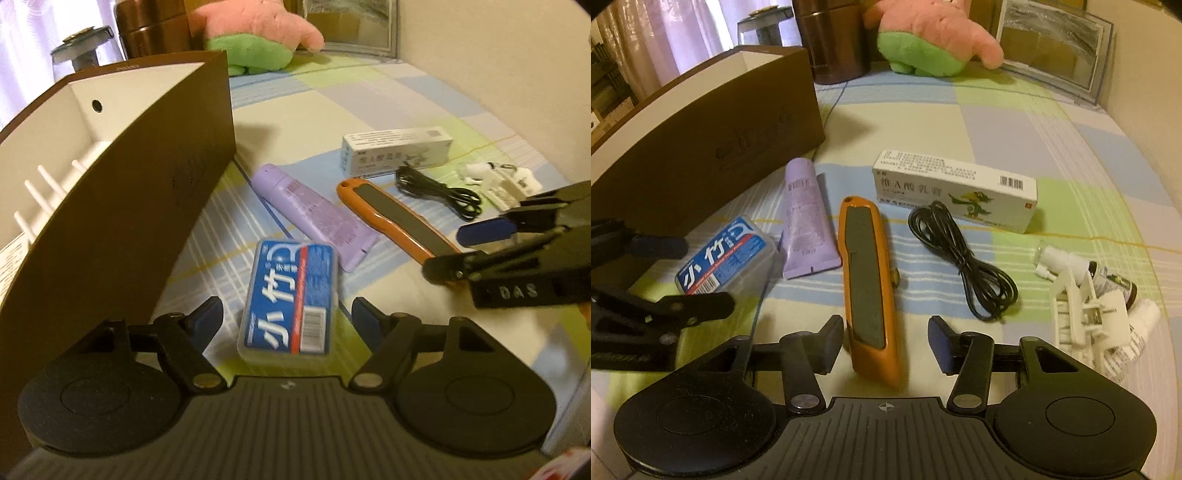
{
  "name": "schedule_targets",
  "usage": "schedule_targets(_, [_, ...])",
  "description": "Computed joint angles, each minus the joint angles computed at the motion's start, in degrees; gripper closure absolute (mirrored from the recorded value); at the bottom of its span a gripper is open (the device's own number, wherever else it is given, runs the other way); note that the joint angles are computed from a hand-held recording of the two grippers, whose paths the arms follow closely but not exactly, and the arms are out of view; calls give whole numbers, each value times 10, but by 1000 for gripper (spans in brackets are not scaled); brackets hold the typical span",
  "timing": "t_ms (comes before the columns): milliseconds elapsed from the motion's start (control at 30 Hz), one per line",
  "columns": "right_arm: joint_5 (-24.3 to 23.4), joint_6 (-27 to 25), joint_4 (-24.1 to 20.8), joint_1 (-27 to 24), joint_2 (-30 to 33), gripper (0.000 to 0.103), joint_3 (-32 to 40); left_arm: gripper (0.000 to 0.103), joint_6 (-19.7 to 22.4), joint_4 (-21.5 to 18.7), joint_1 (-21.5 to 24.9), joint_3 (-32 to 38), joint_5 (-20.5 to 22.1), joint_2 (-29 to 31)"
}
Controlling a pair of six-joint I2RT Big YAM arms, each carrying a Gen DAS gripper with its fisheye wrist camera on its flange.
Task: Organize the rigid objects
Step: 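Grasp the blue floss box with the left tool while the right tool grasps the orange knife, then carry the floss box with the left tool while the right tool carries the knife toward the brown box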
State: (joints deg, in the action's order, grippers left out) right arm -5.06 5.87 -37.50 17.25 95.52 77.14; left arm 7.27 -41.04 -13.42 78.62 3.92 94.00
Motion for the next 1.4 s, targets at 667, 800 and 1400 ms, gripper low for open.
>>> schedule_targets(667, [26,-59,69,15,24,70,2,49,-99,-19,-8,18,-84,23])
schedule_targets(800, [28,-57,67,16,23,71,0,49,-101,-23,-13,15,-93,20])
schedule_targets(1400, [-19,-36,37,24,-45,71,-31,49,-125,-46,-23,-9,-100,-32])
